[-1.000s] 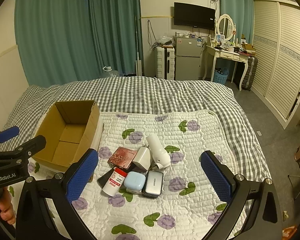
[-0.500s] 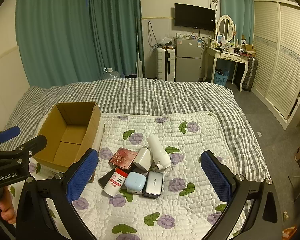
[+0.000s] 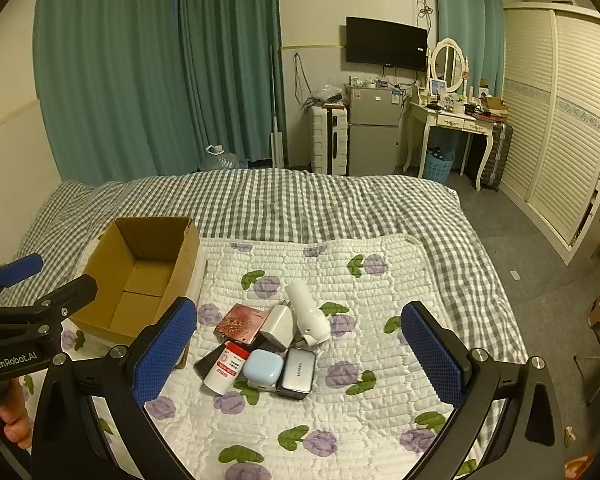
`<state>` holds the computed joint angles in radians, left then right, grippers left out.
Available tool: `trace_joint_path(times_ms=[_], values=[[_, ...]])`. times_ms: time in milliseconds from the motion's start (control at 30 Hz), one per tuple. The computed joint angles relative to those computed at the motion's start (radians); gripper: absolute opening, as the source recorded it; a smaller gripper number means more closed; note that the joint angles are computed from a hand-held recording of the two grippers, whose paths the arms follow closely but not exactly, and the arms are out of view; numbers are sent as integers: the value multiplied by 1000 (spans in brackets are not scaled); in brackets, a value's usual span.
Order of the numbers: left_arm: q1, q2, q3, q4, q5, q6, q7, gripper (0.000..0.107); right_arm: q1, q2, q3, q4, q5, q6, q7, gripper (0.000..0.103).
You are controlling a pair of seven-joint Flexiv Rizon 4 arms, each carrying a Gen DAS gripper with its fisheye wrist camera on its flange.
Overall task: Organize rigid objects
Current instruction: 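Grasp the red-capped pill bottle with left tool while right tool grasps the grey UGREEN charger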
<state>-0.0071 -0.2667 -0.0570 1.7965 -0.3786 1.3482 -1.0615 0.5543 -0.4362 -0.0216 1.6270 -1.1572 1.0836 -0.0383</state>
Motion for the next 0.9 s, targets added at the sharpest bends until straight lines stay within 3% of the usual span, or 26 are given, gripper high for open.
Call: trace_joint_path(times_ms=[233,433,700,900], values=[[-39,-30,-2,18,44,-28,-8,103,-31,15,5,54,-1,6,-2,102],[-76,-97,30,27,135,-66,-54,101,-64,-19,9,102,64,80,-17,93],[-90,-206,55,-18,202,-103,-119,100,-68,-123,8,95,260,176,-141,86],[-82,-252,48,-41,223,-97,-139,99,-96,-230,71,16,459,201,-327,81]])
